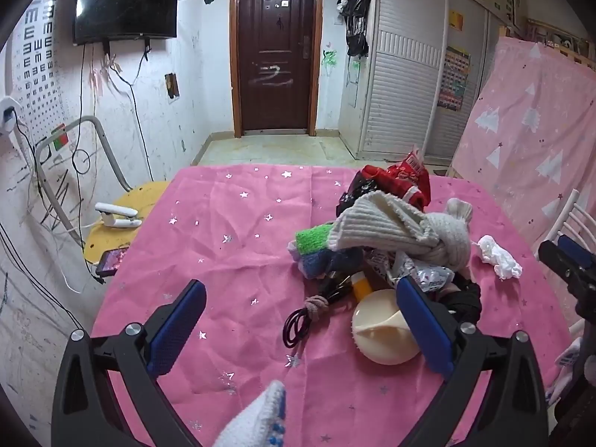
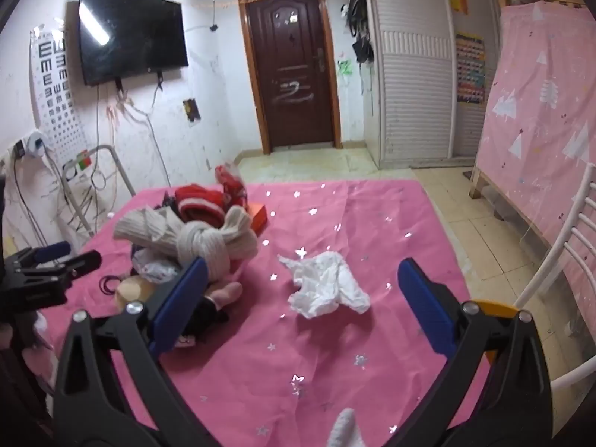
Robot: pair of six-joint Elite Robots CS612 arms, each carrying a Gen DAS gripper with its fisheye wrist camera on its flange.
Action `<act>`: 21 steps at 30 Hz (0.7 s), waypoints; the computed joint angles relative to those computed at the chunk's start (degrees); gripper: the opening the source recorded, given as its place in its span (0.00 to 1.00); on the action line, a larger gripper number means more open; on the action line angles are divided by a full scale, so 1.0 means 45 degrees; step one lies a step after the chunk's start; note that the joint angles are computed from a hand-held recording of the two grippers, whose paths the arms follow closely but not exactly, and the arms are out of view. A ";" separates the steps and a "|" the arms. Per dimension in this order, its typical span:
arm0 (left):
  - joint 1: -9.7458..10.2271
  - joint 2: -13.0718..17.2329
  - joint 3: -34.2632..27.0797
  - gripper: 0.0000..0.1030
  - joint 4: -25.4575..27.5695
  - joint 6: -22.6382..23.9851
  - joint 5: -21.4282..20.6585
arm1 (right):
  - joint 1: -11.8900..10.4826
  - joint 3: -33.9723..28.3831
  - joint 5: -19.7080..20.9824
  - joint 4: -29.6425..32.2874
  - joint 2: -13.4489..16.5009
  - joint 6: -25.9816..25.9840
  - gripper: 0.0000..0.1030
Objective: Collect trash
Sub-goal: 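Close the right gripper on the white tissue while the left gripper closes on the black cable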
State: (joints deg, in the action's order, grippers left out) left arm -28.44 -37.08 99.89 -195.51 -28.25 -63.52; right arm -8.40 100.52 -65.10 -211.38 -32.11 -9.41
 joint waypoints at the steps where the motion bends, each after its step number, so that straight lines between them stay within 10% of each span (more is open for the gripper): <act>1: 0.0026 0.0000 0.0006 0.91 0.0031 0.0027 -0.0039 | 0.0028 -0.0054 -0.0067 0.0209 -0.0004 -0.0042 0.96; 13: 0.0390 0.0294 -0.0446 0.86 0.0861 0.0515 -0.1021 | 0.0188 -0.0848 -0.0867 0.2598 0.0077 -0.0418 0.96; 21: 0.0831 0.0657 -0.1033 0.47 0.1537 0.1280 -0.2282 | 0.0361 -0.1259 -0.1244 0.3871 0.0071 -0.0840 0.95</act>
